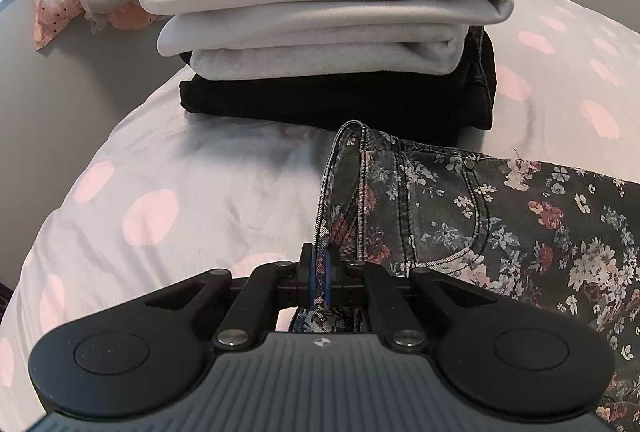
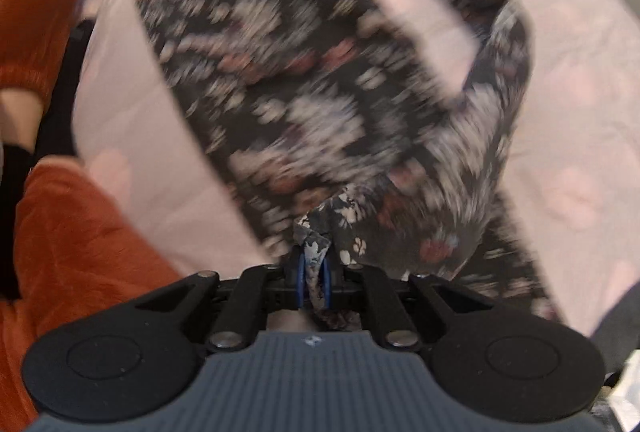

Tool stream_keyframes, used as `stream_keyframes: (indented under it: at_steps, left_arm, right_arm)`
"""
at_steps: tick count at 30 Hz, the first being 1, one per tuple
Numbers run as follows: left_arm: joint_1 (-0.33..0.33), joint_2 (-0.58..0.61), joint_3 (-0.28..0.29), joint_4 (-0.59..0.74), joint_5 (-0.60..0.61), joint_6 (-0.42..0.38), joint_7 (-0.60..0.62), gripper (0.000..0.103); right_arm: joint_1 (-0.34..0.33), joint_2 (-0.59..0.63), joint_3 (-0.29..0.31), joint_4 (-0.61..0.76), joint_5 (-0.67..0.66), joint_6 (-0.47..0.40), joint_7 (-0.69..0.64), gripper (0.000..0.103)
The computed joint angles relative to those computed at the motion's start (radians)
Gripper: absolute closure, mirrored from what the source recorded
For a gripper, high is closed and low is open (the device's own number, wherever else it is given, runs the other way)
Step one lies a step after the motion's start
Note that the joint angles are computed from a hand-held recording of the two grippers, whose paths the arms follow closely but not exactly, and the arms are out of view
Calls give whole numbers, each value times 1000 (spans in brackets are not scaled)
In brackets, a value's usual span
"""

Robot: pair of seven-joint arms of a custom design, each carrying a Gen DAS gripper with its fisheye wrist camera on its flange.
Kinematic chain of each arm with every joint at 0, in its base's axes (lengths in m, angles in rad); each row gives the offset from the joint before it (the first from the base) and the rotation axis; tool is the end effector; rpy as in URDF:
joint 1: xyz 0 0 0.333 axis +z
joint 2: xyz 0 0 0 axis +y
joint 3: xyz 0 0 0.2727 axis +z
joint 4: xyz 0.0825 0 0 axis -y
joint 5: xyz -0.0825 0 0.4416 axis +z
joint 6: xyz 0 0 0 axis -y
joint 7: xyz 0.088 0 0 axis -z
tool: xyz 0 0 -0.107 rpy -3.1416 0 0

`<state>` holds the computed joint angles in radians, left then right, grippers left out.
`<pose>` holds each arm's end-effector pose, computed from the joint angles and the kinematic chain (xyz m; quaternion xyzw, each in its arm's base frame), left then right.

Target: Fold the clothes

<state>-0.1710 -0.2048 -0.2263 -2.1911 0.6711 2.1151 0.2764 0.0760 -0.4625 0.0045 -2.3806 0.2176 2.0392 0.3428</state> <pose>0.5342 -0.1950 0.4266 -0.8331 0.4527 -0.0730 0.3094 0.4936 0.0519 0.4468 -0.9782 0.1726 -0.0381 0.1091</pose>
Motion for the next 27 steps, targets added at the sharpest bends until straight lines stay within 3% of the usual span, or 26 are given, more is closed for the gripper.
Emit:
stream_keyframes:
  at_steps: [2,6,13,17,24,27]
  left_arm:
    - [-1,-4,0,-3,-3,4,4,98]
    - [2,-20,6,-21,-10,28,14,98]
    - [9,-21,6,-34,-11,53,19,98]
    - [10,-14,5,-25,-16,47,23,98]
    - [10,-10,6,-12,-23,38,41,98]
    - [9,3,3,3,-19,22,44,98]
  right_arm:
    - [1,-4,9,-9,-16,-6,6,75]
    - [-15,-10,-24,29,42,-74,60,71]
    - [-102,0,-32,69,63,-24,337,71]
    - [-136,96,-29,127,26,-24,541,71]
    - [-114,221,-71,209,107,-109,630,75]
    - [-110,193,-65,179,93,-81,642,86]
